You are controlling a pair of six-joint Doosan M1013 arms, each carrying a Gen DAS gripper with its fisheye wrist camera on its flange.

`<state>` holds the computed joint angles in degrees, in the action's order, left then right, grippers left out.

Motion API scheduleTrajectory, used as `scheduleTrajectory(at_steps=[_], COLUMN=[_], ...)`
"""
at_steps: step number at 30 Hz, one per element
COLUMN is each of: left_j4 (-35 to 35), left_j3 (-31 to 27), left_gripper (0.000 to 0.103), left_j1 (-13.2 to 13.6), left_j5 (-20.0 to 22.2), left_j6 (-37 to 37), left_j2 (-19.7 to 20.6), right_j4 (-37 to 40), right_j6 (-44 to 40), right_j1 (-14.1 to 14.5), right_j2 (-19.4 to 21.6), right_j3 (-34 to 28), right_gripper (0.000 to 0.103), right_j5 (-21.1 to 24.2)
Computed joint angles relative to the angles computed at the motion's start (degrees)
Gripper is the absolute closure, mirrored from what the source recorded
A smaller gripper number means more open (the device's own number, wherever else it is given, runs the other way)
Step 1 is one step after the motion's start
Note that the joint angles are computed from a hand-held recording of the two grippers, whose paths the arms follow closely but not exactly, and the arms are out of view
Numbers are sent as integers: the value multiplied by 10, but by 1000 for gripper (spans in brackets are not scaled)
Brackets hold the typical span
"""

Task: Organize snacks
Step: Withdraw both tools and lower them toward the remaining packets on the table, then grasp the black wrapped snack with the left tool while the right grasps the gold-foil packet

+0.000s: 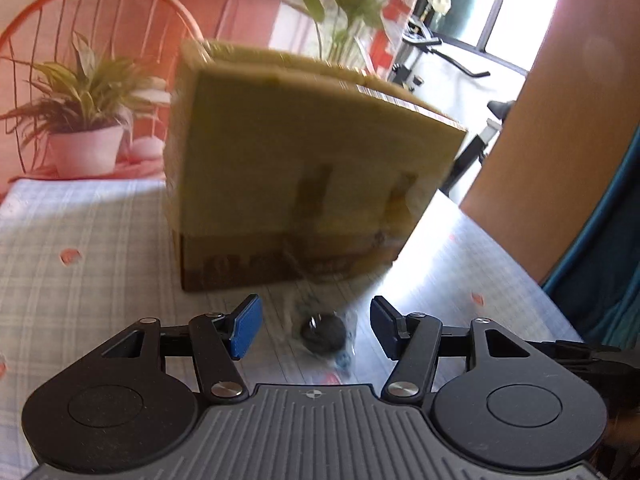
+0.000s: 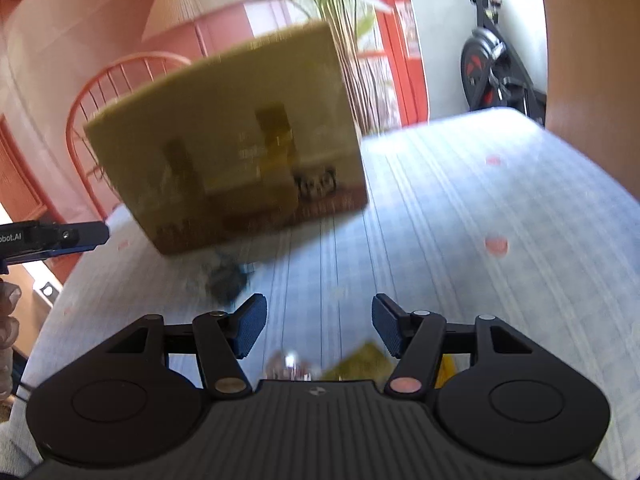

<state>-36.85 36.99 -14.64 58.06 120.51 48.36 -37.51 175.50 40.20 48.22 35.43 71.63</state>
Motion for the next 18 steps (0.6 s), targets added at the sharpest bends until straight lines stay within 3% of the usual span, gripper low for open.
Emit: scheduleTrajectory(at_steps=[12, 18], left_j4=[13, 19], left_j3=[66, 76], left_gripper=[41, 41], left_j1=[-5, -5], left_j5=[-32, -42], left_j6=[-3, -14], left_j2=[-26, -32], right_j4=[79, 105], right_j6=[19, 57], right_j1=[7, 2], right_j2=[5, -1], right_j3=[-4, 16], right_gripper=[41, 41], right_j5=[47, 14])
